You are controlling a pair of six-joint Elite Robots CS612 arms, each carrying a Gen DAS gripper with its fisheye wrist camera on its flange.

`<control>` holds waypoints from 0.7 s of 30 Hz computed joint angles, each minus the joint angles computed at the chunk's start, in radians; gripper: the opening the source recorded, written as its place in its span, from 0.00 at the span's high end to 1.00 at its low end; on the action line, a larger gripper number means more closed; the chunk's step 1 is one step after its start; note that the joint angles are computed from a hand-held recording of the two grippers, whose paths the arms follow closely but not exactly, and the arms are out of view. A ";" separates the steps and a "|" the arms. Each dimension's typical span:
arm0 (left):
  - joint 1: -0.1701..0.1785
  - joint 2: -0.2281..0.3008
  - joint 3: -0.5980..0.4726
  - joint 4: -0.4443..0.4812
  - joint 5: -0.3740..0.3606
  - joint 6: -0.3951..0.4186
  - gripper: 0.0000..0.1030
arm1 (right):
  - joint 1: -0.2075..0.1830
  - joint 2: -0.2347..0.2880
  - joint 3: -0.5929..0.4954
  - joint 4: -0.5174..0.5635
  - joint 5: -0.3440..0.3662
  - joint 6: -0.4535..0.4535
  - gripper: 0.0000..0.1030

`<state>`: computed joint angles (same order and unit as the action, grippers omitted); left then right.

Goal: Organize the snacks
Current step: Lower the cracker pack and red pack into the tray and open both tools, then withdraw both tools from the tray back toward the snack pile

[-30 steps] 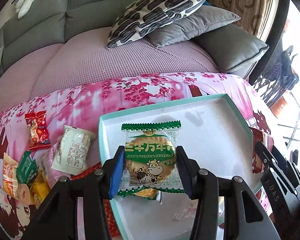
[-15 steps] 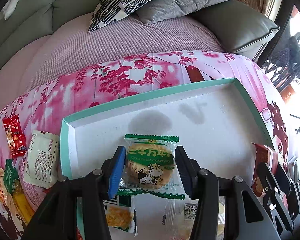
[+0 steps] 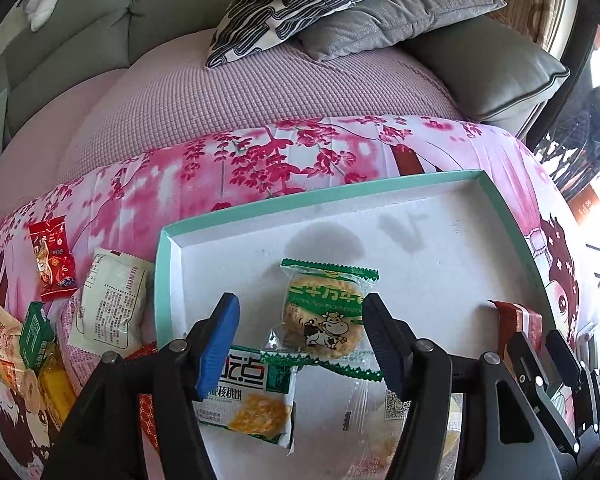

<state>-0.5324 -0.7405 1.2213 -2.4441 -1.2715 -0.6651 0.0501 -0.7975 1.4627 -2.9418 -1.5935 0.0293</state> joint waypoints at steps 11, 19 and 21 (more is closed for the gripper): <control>-0.011 -0.040 0.066 -0.047 0.094 -0.105 0.15 | 0.001 -0.017 0.013 0.001 0.016 0.000 0.16; -0.011 -0.069 0.127 -0.073 0.125 -0.208 0.14 | -0.001 -0.026 0.022 0.005 0.028 -0.026 0.10; -0.010 -0.078 0.152 -0.112 0.118 -0.221 0.14 | -0.003 -0.029 0.028 -0.008 0.041 -0.027 0.00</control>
<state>-0.5429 -0.8189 1.3738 -2.5561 -1.1532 -0.8860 0.0472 -0.8268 1.4904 -2.9499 -1.5526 0.0023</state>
